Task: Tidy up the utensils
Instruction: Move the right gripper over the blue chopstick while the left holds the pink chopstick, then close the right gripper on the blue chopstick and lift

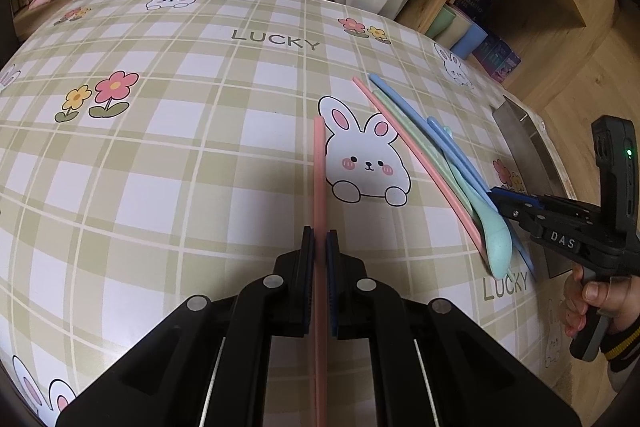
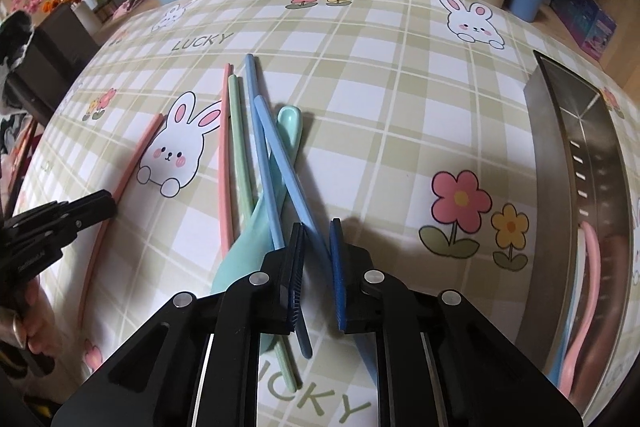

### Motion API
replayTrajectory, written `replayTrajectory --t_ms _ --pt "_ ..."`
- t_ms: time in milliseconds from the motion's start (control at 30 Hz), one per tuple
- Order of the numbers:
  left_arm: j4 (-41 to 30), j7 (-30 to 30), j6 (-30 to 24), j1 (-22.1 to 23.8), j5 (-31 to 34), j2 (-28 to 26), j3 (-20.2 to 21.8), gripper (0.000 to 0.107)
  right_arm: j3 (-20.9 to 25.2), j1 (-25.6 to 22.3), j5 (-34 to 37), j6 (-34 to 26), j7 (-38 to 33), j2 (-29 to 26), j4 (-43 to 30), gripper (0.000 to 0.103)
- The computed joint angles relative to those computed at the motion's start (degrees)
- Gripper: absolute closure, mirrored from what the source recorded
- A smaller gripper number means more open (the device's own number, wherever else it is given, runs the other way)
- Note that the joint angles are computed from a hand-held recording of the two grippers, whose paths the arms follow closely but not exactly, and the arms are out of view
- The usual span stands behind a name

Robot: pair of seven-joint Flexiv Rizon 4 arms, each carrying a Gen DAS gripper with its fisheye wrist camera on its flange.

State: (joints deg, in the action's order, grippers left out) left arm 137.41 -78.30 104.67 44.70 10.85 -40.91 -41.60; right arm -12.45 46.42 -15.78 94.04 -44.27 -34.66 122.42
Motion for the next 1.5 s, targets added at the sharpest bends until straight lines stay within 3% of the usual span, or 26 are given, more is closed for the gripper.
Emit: replayTrajectory --t_ms 100,167,433,733,1067,1333,1400,1500 --pt "-0.08 0.3 0.07 0.17 0.28 -0.21 -0.06 0.1 -7.05 7.11 2.08 3.34 2.08 -0.66 2.6 0.094" --pt "-0.01 0.53 -0.02 1.42 0.58 -1.05 -1.04 0.1 -8.07 8.86 5.29 5.69 2.67 -1.11 3.6 0.095" --pt "-0.13 0.29 0.34 -2.1 -0.31 1.35 1.9 0.1 -3.28 8.66 17.13 14.59 2.66 -1.92 6.22 0.097" --pt "0.79 -0.05 0.35 -3.67 -0.65 3.34 3.59 0.1 2.86 5.26 24.13 17.86 -1.73 -2.04 6.1 0.097" --pt "1.77 -0.84 2.26 -7.54 -0.15 5.37 7.69 0.1 3.59 6.58 32.47 22.47 -4.09 -1.04 7.34 0.097" --pt "2.27 -1.75 2.45 -8.77 0.3 6.37 9.08 0.1 8.76 3.03 34.39 25.92 -5.55 -1.34 7.44 0.097" --pt "2.12 -1.76 1.62 -8.28 0.37 6.55 8.58 0.101 9.75 2.37 34.45 26.31 -5.87 -1.53 7.36 0.097" --pt "2.23 -2.01 -2.12 -1.72 -0.68 5.02 2.13 0.101 10.44 1.98 35.01 26.98 -6.25 -1.5 7.42 0.097"
